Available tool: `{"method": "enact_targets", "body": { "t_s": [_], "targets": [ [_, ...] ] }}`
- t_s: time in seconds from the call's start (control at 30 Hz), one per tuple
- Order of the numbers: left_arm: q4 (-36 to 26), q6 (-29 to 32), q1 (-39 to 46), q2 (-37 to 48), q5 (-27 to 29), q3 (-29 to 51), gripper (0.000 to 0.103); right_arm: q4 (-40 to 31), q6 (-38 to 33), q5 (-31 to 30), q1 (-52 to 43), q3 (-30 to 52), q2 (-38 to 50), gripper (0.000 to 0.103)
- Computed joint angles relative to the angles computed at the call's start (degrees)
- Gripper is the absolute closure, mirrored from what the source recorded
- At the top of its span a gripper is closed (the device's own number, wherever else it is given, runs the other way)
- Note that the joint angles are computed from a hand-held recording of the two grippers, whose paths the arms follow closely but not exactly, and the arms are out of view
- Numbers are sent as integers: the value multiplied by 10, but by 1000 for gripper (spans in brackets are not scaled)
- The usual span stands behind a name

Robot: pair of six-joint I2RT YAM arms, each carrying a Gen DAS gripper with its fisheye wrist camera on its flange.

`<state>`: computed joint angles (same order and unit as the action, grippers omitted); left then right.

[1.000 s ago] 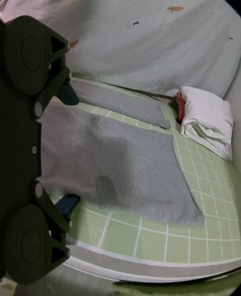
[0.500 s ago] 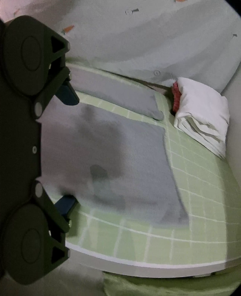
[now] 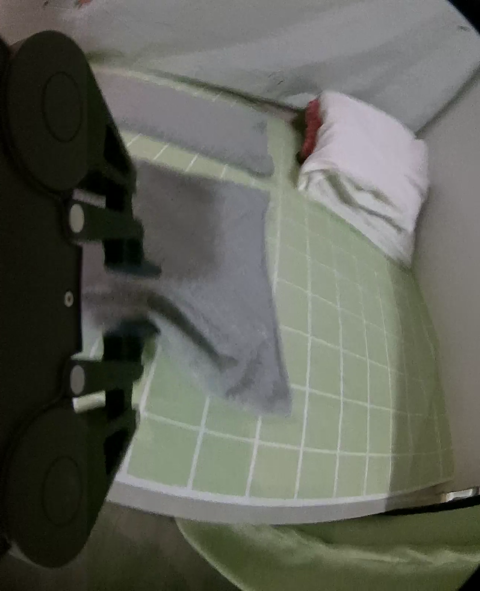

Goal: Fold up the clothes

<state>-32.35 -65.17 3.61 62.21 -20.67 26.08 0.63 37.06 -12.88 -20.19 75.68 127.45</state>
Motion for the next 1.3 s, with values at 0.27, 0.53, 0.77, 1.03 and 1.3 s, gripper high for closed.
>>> {"method": "enact_targets", "body": {
  "t_s": [0.27, 0.53, 0.77, 1.03, 1.3],
  "targets": [
    [-170, -41, -13, -138, -102, 72, 101, 109, -3, 0, -21, -103, -116, 102],
    [-280, -109, -5, -196, -119, 62, 102, 107, -35, 15, -18, -167, -166, 102],
    [-307, -128, -48, -177, -173, 132, 102, 137, 23, -22, -22, -162, -202, 102],
    [-181, -84, -26, -89, -156, 117, 101, 78, -17, -30, 0, -24, -123, 102],
    [-4, 17, 34, 97, -146, 203, 101, -15, -30, -9, 53, 251, 25, 102]
  ]
}}
